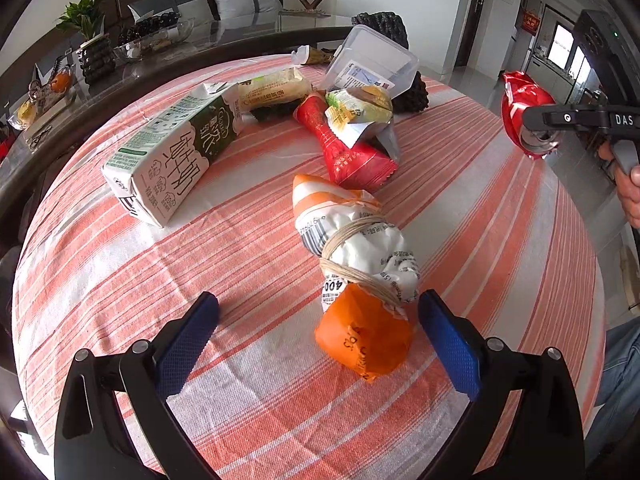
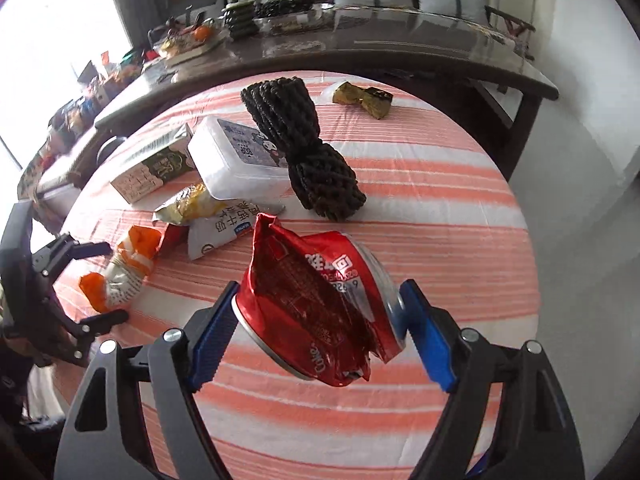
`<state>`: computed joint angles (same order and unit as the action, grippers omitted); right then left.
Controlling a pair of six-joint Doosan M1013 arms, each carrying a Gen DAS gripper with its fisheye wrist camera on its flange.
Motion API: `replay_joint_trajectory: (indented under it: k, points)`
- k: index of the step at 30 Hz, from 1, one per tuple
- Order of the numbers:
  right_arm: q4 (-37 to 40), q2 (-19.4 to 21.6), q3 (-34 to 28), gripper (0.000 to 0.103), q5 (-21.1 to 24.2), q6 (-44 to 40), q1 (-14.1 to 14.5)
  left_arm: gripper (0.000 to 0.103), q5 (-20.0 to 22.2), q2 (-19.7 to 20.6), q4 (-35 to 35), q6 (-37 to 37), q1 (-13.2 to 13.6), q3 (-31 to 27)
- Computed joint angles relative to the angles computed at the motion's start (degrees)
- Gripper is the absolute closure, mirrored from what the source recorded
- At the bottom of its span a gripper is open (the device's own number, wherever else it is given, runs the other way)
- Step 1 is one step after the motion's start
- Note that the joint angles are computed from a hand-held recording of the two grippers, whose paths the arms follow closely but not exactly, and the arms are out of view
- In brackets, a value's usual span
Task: Collect trash
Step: 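Carry the bottle and can over the blue basket and open both tools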
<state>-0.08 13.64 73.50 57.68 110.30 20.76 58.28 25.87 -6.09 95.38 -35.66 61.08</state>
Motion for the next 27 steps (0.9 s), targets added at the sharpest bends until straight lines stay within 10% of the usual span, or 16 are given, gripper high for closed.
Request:
replay_joint_trajectory:
  k: [7,11,27]
  points:
    - [3.3,-7.1,9.1,0.025,-7.0,11.5,0.2,0.006,-0.2,1.0,6.5,-0.4,-2.2,-1.7]
    - [1.1,-10.8,13.0,0.025,-9.7,15.9,0.4,0.055,-1.1,0.6,3.8,0.8,-1.8,-1.6]
    - [-13.1,-24.5,25.9,0.025,-11.6,39.1,-4.3,0.056,1.8,1.7,-14.1,7.2,-8.1,-8.0]
